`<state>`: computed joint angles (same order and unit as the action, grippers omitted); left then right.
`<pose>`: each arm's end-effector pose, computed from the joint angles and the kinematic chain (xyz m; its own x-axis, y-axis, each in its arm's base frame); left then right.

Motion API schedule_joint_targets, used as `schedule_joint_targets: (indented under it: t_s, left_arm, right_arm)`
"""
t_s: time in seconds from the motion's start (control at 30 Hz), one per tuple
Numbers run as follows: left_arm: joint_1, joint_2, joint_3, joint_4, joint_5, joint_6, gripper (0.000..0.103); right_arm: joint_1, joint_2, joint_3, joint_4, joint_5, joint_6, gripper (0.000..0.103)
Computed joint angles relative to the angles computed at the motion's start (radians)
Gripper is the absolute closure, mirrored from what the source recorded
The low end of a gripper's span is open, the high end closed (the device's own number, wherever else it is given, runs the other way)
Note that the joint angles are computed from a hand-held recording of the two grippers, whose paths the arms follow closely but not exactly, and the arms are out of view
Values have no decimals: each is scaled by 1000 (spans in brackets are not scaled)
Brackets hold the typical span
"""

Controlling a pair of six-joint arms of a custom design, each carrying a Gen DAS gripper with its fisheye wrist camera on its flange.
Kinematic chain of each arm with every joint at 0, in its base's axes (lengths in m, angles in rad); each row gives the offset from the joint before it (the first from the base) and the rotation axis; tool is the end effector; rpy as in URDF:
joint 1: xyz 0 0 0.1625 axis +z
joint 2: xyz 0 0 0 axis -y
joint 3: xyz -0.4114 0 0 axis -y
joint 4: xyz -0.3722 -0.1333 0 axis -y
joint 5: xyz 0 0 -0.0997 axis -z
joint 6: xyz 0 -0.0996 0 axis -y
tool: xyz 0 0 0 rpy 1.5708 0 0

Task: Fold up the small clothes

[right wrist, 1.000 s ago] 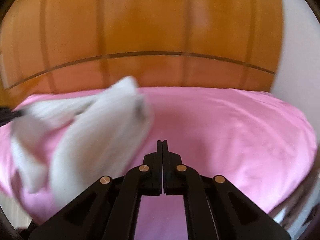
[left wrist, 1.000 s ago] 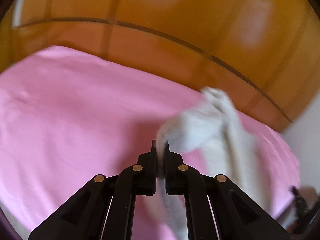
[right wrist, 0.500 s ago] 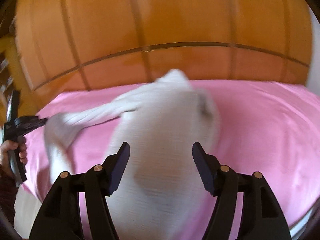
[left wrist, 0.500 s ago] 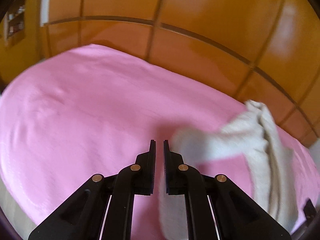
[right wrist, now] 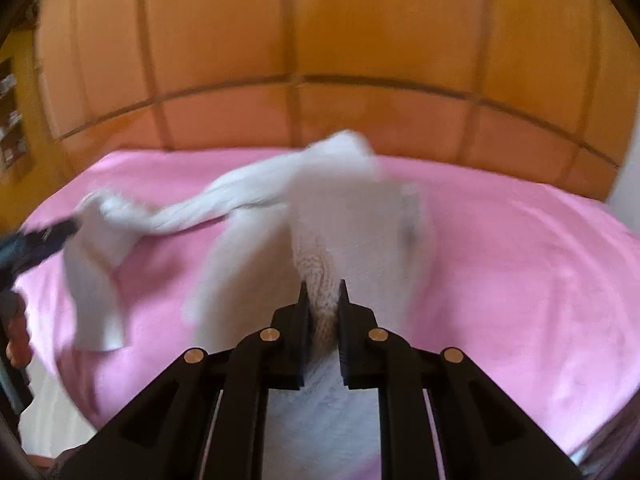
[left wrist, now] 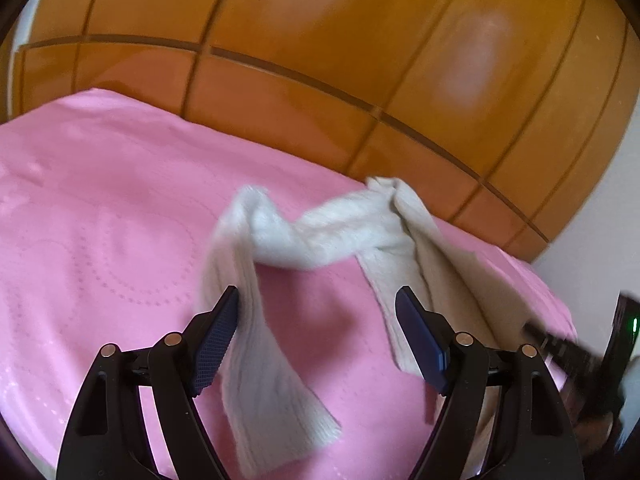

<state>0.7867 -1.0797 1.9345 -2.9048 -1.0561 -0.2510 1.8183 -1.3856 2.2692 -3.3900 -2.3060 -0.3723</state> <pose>-0.2711 -0.5300 0.2135 -0.9079 0.2837 -0.3086 0.4141 0.7213 -0.5551 0.1699 -0.4011 0.3156 -0.7402 0.1091 0.6635 -0.4451 0.6602 -0.6050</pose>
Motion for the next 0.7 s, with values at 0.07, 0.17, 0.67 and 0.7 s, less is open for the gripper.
schedule_joint_targets:
  t_s: [0.07, 0.17, 0.67, 0.7]
  left_arm:
    - [6, 11, -4, 17, -39, -2, 26]
    - [18, 30, -17, 55, -85, -35, 35]
    - [-55, 63, -86, 300, 502, -170, 51]
    - [-56, 50, -82, 305, 551, -213, 51]
  right_arm:
    - [-49, -84, -18, 60, 11, 32, 92]
    - [-84, -52, -77, -123, -132, -178, 93]
    - [-317, 52, -352, -219, -88, -327, 43]
    - [-324, 0, -306, -115, -27, -240, 43]
